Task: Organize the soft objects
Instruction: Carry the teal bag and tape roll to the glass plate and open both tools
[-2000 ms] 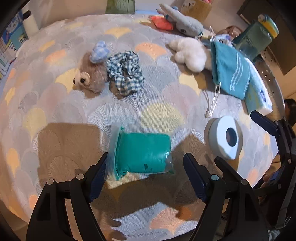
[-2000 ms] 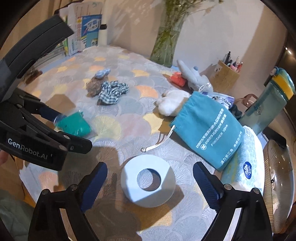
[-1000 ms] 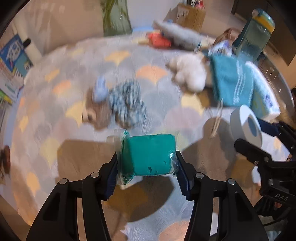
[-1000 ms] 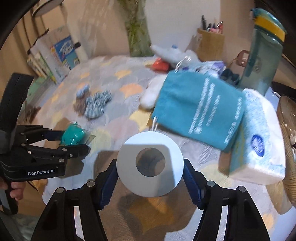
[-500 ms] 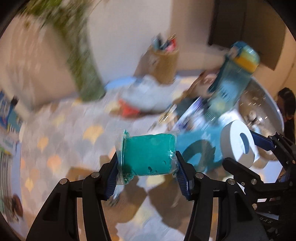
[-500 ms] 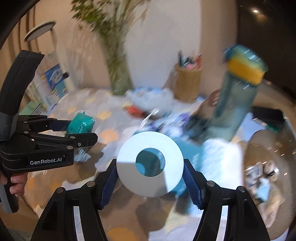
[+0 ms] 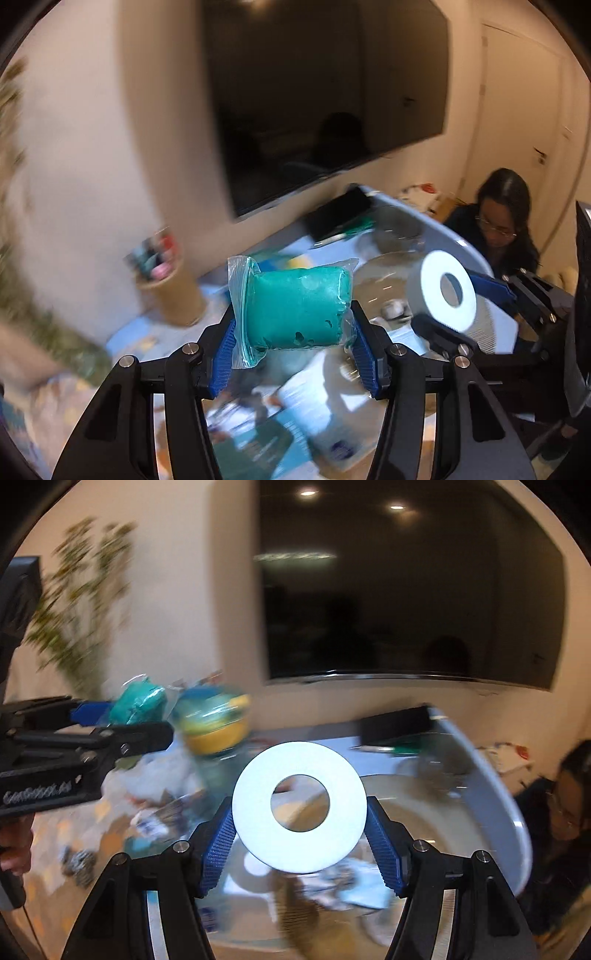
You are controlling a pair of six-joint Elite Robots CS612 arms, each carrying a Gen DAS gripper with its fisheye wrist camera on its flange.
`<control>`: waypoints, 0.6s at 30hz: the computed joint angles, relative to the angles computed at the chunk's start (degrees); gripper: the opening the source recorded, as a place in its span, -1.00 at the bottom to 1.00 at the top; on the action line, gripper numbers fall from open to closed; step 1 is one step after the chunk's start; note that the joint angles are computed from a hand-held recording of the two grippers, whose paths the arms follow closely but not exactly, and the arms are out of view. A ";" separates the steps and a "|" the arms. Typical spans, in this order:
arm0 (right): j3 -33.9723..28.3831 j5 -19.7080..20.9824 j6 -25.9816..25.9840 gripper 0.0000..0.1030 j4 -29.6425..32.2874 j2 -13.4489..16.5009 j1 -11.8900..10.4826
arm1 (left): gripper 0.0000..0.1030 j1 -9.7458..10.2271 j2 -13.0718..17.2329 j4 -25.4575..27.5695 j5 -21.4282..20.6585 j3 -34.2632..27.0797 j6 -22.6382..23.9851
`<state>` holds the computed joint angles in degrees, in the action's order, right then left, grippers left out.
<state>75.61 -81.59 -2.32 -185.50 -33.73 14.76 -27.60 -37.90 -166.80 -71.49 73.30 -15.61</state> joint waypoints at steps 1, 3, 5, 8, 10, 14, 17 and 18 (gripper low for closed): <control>-0.03 -0.82 0.95 0.29 -0.04 -0.04 -0.51 | 0.02 -0.07 0.78 0.52 -1.24 -1.41 0.94; -0.09 -1.91 2.44 0.29 0.19 -0.07 -1.42 | 0.02 -0.21 2.18 1.94 -3.53 -3.83 2.12; -0.01 -2.70 4.01 0.29 1.03 -0.05 -2.17 | 0.02 -0.19 3.83 4.45 -5.86 -6.43 2.76; 0.32 -4.03 6.52 0.29 2.47 0.06 -2.89 | 0.02 0.01 6.44 11.23 -8.13 -10.87 2.73; 0.39 -4.10 7.84 0.29 3.93 0.19 -3.21 | 0.02 0.31 8.20 15.21 -10.04 -13.78 2.96; -0.16 -4.01 7.85 0.30 7.40 0.73 -3.34 | 0.10 -0.13 9.78 19.59 -9.50 -16.03 3.38; 0.00 -4.84 6.68 0.33 6.52 0.96 -3.20 | 0.20 0.09 9.76 18.96 -10.21 -15.47 2.04; 0.25 -5.58 6.48 0.41 5.70 0.92 -3.06 | 0.20 0.20 9.58 18.45 -10.79 -15.03 1.56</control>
